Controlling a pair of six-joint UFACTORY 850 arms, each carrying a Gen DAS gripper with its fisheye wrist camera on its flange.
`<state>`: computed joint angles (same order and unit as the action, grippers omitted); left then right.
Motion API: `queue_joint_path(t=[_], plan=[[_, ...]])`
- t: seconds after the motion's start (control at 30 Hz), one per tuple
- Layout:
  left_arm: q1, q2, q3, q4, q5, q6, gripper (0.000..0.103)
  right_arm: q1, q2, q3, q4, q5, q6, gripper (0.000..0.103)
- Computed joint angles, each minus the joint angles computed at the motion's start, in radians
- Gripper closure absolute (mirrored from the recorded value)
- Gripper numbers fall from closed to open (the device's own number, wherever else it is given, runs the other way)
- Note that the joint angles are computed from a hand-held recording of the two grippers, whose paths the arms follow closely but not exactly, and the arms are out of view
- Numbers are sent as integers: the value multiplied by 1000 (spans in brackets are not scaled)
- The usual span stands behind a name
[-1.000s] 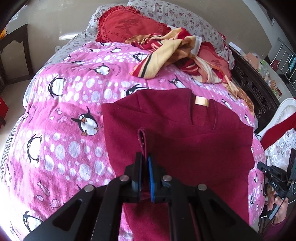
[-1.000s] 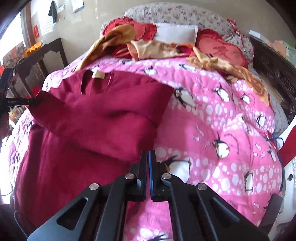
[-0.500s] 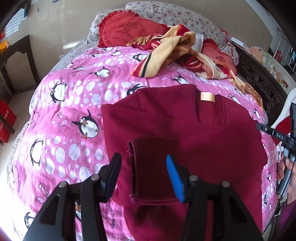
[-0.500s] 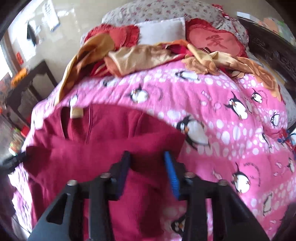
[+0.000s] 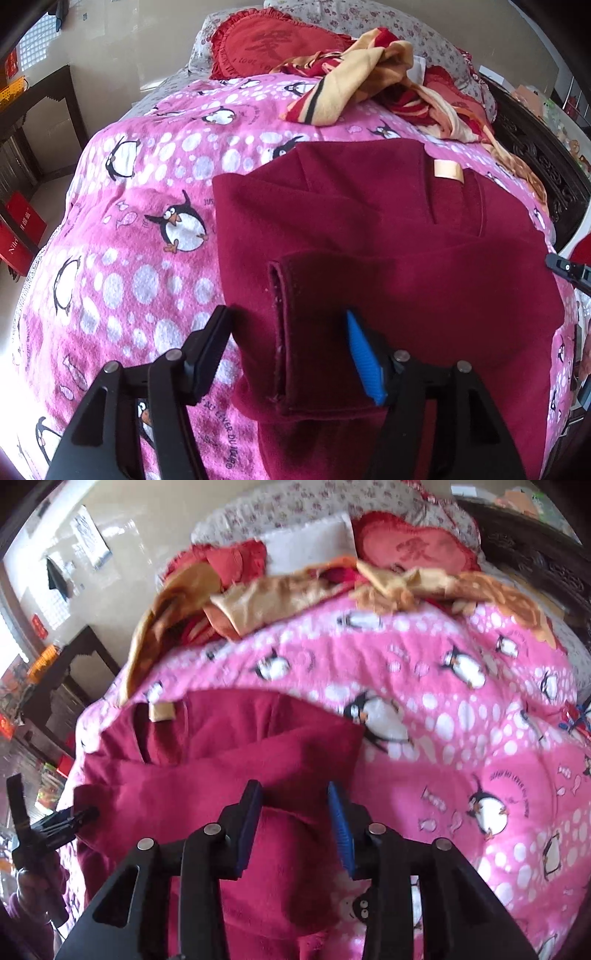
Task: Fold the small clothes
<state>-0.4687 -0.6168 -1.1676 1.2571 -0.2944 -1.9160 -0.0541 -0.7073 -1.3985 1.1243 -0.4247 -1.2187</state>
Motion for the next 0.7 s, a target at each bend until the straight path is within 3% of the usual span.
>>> queue_joint_path(t=[0.03,0.13,0.17,0.27,0.3,0.4,0.53,0.7], plan=[[-3,-1,-1,-6,-7,3,35,1,-11,-11,-24,-13,33,74],[-12,4,-1,-51,-19,55,33,-4,-3,4,88,-5,-74,99],[-16,4,0,-52,-26,58,30,-6,5,13,121,5,-105,102],[-23,-7,-13,-80,-46,87,25,7,10,32,135,127,-143,103],[-25,-12,-20,-101,-51,108,25,3,-5,21,98,129,-95,103],[-30,-18,-28,-106,-63,113,25,-21,-7,28,166,80,-127,102],[-33,-25,-37,-120,-74,136,25,-28,59,94,211,74,-164,92],[-33,-26,-40,-134,-77,148,25,-23,134,200,255,31,-284,91]])
